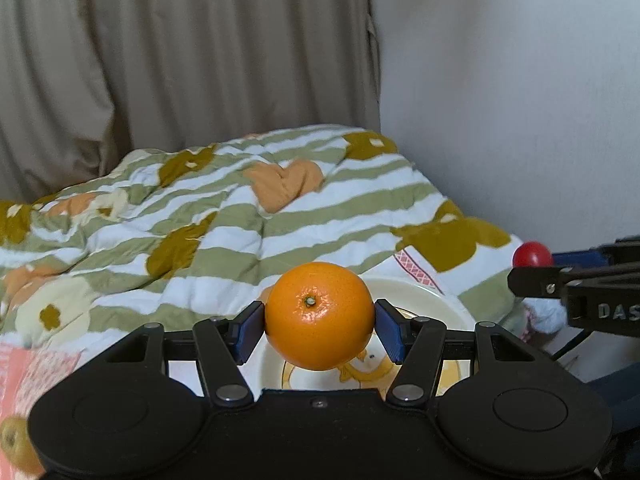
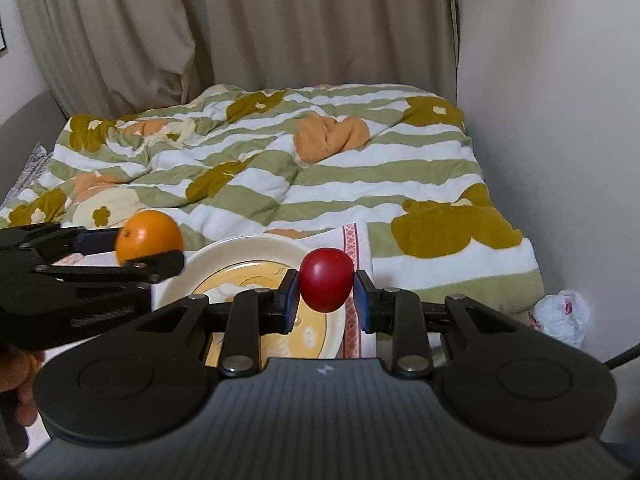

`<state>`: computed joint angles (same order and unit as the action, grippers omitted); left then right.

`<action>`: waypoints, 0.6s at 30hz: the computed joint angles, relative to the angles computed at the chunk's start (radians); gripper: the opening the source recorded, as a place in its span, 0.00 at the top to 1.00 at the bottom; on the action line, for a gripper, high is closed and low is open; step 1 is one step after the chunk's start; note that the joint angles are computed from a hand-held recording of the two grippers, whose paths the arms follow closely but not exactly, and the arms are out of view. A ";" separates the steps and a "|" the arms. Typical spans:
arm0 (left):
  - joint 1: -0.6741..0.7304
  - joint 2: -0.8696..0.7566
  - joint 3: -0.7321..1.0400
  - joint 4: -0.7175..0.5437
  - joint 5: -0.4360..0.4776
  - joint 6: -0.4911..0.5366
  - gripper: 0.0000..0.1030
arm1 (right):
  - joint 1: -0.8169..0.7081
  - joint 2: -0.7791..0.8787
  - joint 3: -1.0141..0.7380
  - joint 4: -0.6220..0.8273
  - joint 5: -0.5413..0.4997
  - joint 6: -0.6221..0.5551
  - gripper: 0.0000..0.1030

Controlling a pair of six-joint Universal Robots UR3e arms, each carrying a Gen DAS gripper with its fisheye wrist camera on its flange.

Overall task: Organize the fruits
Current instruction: 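Lift and carry the orange and the red plum over the white bowl, then open the left tool to drop the orange in the bowl while the right tool releases the plum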

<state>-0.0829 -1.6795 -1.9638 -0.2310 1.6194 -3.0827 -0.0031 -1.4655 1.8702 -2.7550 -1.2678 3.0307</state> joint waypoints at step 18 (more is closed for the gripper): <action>-0.019 -0.347 0.208 0.007 -0.026 0.149 0.37 | 0.009 0.200 -0.136 0.001 -0.076 0.045 0.57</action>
<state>-0.1019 -2.0265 -1.7555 -0.2238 1.5932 -2.9334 0.0055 -1.2655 1.7344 -2.7536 -1.3440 3.0755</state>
